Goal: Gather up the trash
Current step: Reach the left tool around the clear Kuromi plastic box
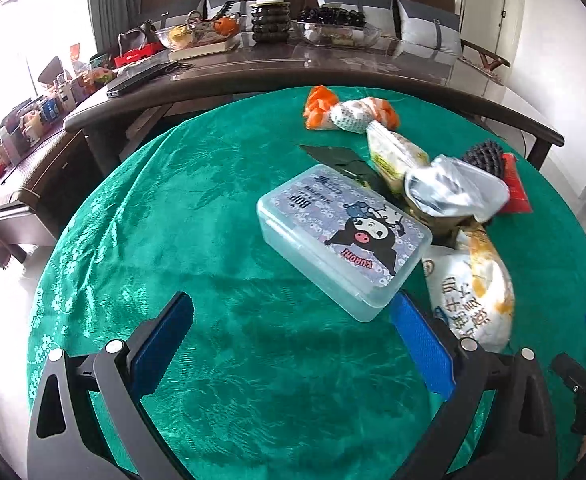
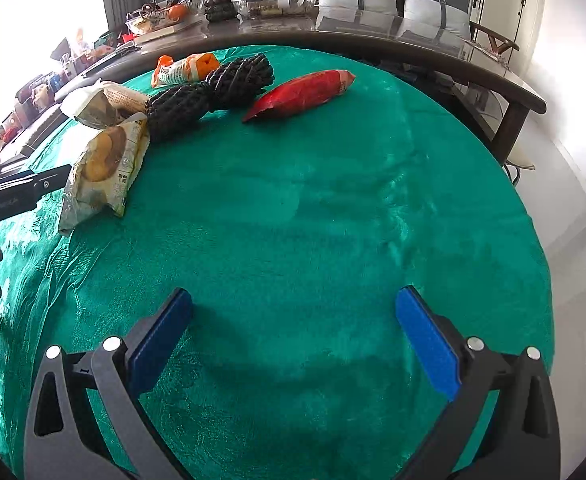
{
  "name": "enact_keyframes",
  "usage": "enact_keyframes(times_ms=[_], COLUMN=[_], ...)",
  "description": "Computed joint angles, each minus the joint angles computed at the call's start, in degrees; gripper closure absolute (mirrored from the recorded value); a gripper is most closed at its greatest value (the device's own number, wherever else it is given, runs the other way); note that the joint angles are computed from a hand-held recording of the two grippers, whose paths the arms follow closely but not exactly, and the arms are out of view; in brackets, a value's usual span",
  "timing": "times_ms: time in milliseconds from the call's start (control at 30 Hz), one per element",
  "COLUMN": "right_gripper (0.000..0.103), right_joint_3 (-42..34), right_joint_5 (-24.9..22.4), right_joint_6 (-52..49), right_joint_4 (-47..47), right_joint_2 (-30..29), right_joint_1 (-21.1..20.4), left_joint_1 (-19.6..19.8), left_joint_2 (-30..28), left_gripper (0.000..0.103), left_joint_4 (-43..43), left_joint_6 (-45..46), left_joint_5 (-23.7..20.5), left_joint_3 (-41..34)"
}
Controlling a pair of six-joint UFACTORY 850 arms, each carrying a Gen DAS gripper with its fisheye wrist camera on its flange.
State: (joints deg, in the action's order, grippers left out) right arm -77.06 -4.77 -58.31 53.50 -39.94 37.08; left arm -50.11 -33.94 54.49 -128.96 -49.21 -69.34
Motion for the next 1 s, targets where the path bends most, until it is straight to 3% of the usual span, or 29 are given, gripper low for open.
enact_keyframes(times_ms=[167, 300, 467, 700, 767, 800, 833, 867, 1000], right_gripper=[0.005, 0.005, 0.005, 0.005, 0.005, 0.005, 0.005, 0.005, 0.005], right_joint_3=[0.1, 0.1, 0.1, 0.0, 0.1, 0.1, 0.1, 0.1, 0.0], right_joint_5=[0.1, 0.1, 0.1, 0.1, 0.1, 0.1, 0.1, 0.1, 0.0], right_joint_6=[0.0, 0.1, 0.5, 0.9, 0.8, 0.8, 0.6, 0.6, 0.9], right_joint_4=[-0.1, -0.1, -0.5, -0.9, -0.8, -0.8, -0.6, -0.7, -0.9], right_joint_2=[0.0, 0.0, 0.0, 0.0, 0.0, 0.0, 0.1, 0.0, 0.0], right_joint_1=[0.0, 0.0, 0.1, 0.1, 0.0, 0.0, 0.0, 0.0, 0.0], left_joint_1=[-0.4, -1.0, -0.4, 5.6, 6.2, 6.3, 6.5, 6.8, 4.9], left_joint_2=[5.2, 8.9, 8.3, 2.3, 1.8, 2.2, 2.8, 3.6, 6.0], left_gripper=[0.005, 0.005, 0.005, 0.005, 0.005, 0.011, 0.029, 0.037, 0.038], left_joint_4=[-2.2, 2.0, 9.9, -0.3, -1.4, -0.6, 0.7, 2.6, 5.8], left_joint_6=[-6.6, -12.5, -12.1, 4.0, 5.1, 4.4, 3.3, 1.9, -2.1], left_joint_5=[-1.9, 1.1, 5.1, 8.7, 8.9, 9.4, 10.8, 13.5, 13.2], left_joint_3=[7.7, 12.4, 9.8, 1.2, 0.8, 1.4, 2.4, 3.7, 6.9])
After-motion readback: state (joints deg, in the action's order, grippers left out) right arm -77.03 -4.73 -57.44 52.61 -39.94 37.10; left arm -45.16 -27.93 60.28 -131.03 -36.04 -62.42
